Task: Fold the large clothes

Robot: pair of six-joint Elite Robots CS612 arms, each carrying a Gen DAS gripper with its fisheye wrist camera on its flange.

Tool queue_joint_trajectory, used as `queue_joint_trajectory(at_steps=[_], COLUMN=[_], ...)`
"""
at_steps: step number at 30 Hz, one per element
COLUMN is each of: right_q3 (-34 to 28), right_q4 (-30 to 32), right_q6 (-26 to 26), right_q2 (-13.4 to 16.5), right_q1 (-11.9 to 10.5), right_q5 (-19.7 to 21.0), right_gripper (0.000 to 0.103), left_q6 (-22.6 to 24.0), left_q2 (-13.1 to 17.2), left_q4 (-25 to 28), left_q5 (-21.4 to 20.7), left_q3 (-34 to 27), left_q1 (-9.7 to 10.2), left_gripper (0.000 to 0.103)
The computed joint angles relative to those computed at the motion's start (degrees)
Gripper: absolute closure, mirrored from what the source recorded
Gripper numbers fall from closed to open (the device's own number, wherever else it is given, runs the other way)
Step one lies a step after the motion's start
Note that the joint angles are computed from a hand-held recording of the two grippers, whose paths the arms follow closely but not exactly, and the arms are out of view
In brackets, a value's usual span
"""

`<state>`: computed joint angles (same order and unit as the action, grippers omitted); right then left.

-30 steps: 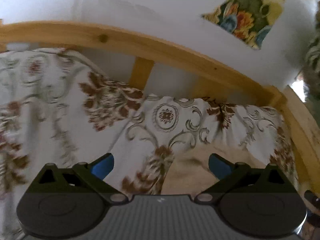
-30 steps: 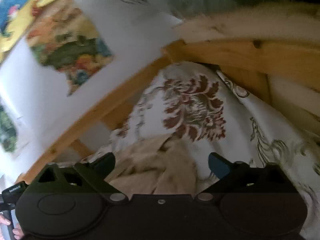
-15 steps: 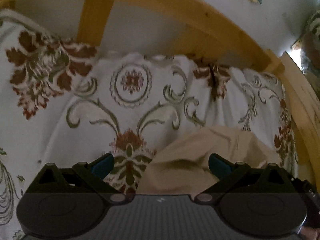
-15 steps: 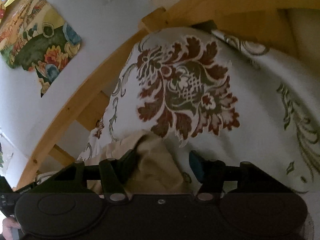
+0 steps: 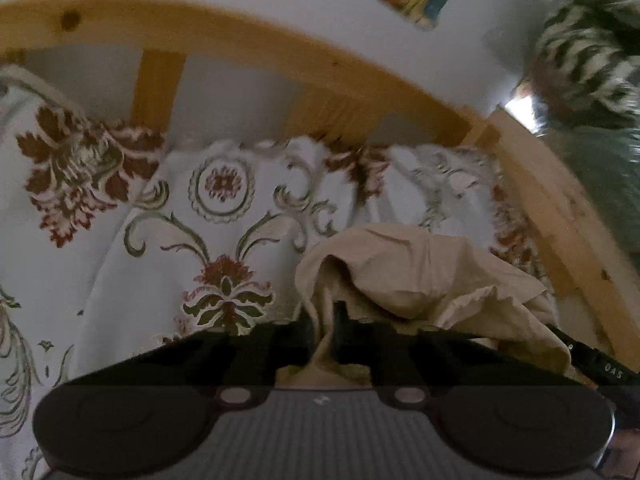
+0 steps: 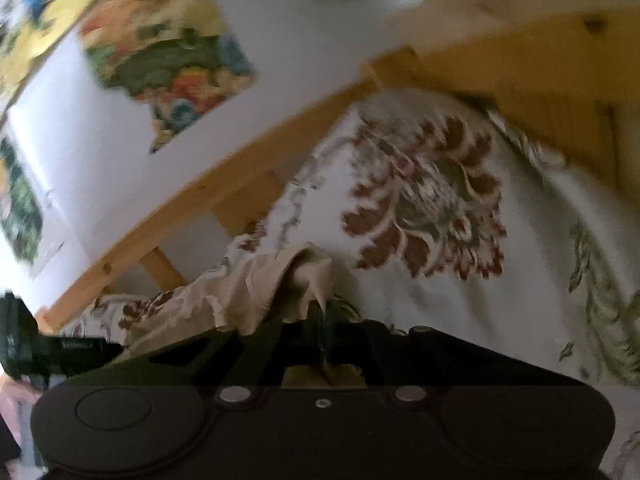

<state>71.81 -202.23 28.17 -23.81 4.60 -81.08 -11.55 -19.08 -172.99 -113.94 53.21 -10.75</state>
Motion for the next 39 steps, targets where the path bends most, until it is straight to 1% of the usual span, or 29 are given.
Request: queue_joint_trajectory(at_steps=[2,4,6,8,11,12,13,14,15,16,17,18,19,20,21,22,23,24,26,27,28,29,30,33,34,36,37,38,39], right_q3=[2.2,5.4,8.7,12.2,16.8,18.1,19.3,20.0,20.5,21.2,21.8,22.3,22.7,23.2,23.7,24.5,25.5,26.4,28.7,29.9,31.0,32.0,33.1,33.5,33.1,31.3,30.2,29.2,28.1], right_q4=[-3.2,-6.7,-9.9,-12.3,-14.5,-14.6,-14.1,-13.7,-13.8,-12.8,-11.4,-10.2,-9.7,-9.3,-7.8,-4.8,-3.5,-3.7,-4.5,-5.2,-6.0,-7.0,-8.5,-12.5,-12.6,-10.8,-9.2,-7.5,-6.1], right_q6=[-2.4,-6.4,-12.4,-17.3,-20.3,-20.8,-21.3,-21.8,-22.0,-21.5,-21.0,-20.6,-20.1,-19.6,-19.1,-18.8,-19.0,-19.6,-20.9,-20.5,-19.2,-16.8,-12.2,1.9,4.6,7.8,8.4,8.9,9.4], right_q2=[-1.1,-2.7,-4.2,-5.8,-7.4,-7.9,-8.2,-8.3,-8.1,-8.2,-8.5,-8.6,-8.7,-8.8,-9.2,-10.1,-10.8,-11.2,-12.2,-12.7,-13.1,-13.5,-13.7,-13.0,-12.7,-12.1,-11.8,-11.5,-11.1], right_q1=[0.3,1.0,1.9,2.9,4.2,4.7,5.3,5.8,6.5,6.9,7.3,7.8,8.2,8.5,8.7,8.8,8.8,8.8,8.6,8.5,8.2,7.6,6.6,3.3,2.7,2.1,1.9,2.0,2.0], right_q5=[-0.2,-1.6,-3.6,-5.7,-7.9,-8.9,-10.2,-11.8,-14.5,-15.6,-16.8,-18.3,-19.6,-20.4,-21.2,-21.2,-20.8,-20.5,-19.4,-18.7,-17.3,-15.1,-11.2,1.9,4.0,6.2,6.7,6.3,5.8], right_gripper=[0.103,0.103,0.103,0.103,0.103,0.103,0.103,0.103,0.103,0.103,0.103,0.102,0.101,0.097,0.093,0.088,0.086,0.083,0.064,0.060,0.057,0.055,0.055,0.048,0.048,0.047,0.047,0.051,0.056], left_q6=[0.0,2.6,4.7,6.0,7.5,7.8,7.9,7.6,7.0,6.0,4.1,2.3,0.5,-0.2,-0.6,-1.0,-1.6,-1.9,-2.3,-2.3,-2.2,-2.1,-2.2,-2.8,-2.9,-2.9,-2.9,-2.3,-1.3], left_q2=[-1.5,-3.3,-5.1,-6.8,-8.5,-9.0,-9.7,-10.3,-10.8,-11.1,-11.2,-11.2,-11.3,-11.5,-11.8,-12.1,-12.3,-12.4,-12.6,-12.4,-12.2,-11.9,-11.7,-11.0,-10.8,-10.4,-10.3,-10.3,-10.3], left_q4=[-6.9,-13.6,-17.6,-19.8,-20.9,-20.9,-20.1,-18.6,-16.9,-15.1,-13.6,-13.6,-14.2,-14.5,-14.8,-15.3,-15.8,-15.6,-14.7,-14.6,-14.6,-14.2,-13.4,-10.0,-9.3,-7.9,-7.2,-6.3,-5.9], left_q5=[-0.5,-0.5,-0.7,-1.8,-0.9,0.2,1.2,2.0,2.3,1.5,-0.4,-1.8,-2.4,-2.5,-2.0,-1.5,-1.9,-3.0,-4.8,-5.5,-6.2,-7.3,-8.3,-10.9,-11.0,-10.9,-10.5,-9.7,-8.8], left_q3=[4.1,8.7,13.2,17.6,22.4,23.9,25.4,26.6,27.4,28.0,28.5,28.9,29.6,30.4,31.3,32.1,32.7,33.1,33.1,32.9,32.7,32.1,31.3,29.0,28.4,27.1,26.6,26.1,25.9], left_q1=[0.20,0.39,0.60,1.07,1.33,1.31,1.30,1.36,1.51,1.87,2.53,3.09,3.60,4.04,4.40,4.67,5.12,5.68,6.44,6.66,6.74,6.86,6.87,6.39,6.05,5.36,5.00,4.53,4.11], left_gripper=[0.098,0.098,0.098,0.098,0.094,0.088,0.083,0.082,0.081,0.081,0.081,0.080,0.071,0.065,0.054,0.051,0.051,0.047,0.034,0.027,0.023,0.021,0.020,0.019,0.019,0.019,0.022,0.026,0.042])
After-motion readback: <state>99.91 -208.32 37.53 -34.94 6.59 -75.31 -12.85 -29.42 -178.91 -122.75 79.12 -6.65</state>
